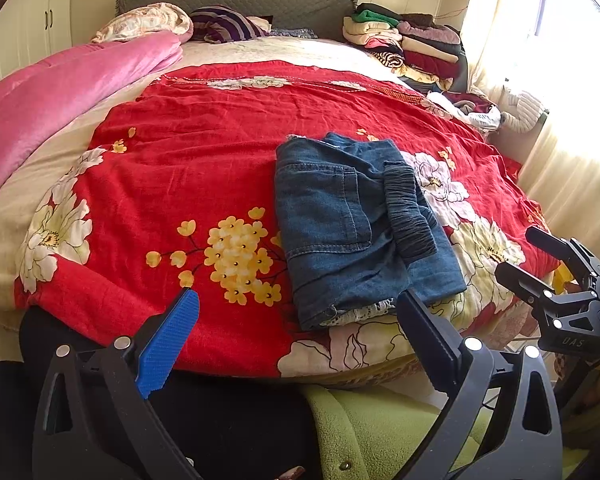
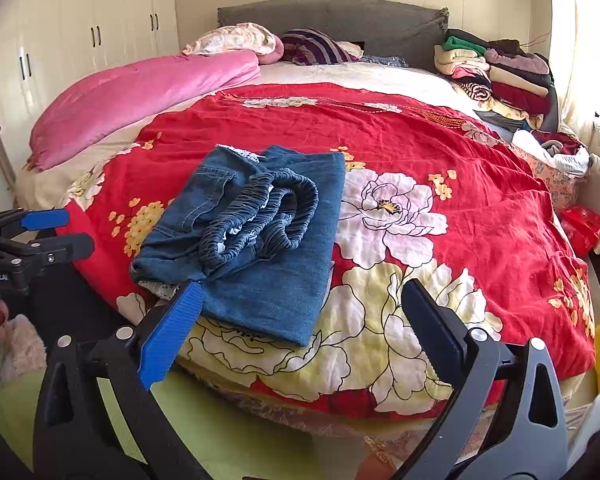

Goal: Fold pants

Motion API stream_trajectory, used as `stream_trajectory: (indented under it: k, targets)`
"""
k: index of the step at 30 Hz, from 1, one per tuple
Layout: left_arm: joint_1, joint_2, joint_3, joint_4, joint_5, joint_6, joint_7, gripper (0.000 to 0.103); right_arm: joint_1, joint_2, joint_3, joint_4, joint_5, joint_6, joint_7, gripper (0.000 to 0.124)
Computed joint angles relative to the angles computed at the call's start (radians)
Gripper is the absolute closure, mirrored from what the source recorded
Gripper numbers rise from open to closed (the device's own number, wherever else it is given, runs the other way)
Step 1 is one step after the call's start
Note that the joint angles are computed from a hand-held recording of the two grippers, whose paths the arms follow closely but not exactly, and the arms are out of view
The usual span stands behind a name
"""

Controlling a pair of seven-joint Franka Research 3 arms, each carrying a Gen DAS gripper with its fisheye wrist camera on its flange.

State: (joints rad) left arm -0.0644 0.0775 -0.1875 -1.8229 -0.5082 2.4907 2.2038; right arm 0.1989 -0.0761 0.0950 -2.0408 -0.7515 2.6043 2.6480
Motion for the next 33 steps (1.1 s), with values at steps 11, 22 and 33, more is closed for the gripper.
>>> stream_trajectory:
  k: [11,22,33]
  targets:
    - [-0.005,-0.006,0.000,-0.012,0.023,0.016,-0.010,0.004,0.001,0.000,0.000,0.000,0.003,-0.001,-0.002,0.030]
    - [-0.014,-0.021,0.000,-0.030,0.014,0.033,0.034,0.004,0.000,0.005,-0.002,-0.004,-0.001,0.006,-0.001,0.030]
    - [-0.002,0.049,0.014,0.048,0.081,0.039,-0.070,0.004,-0.013,0.015,-0.015,0.009,-0.054,-0.009,0.052,0.030]
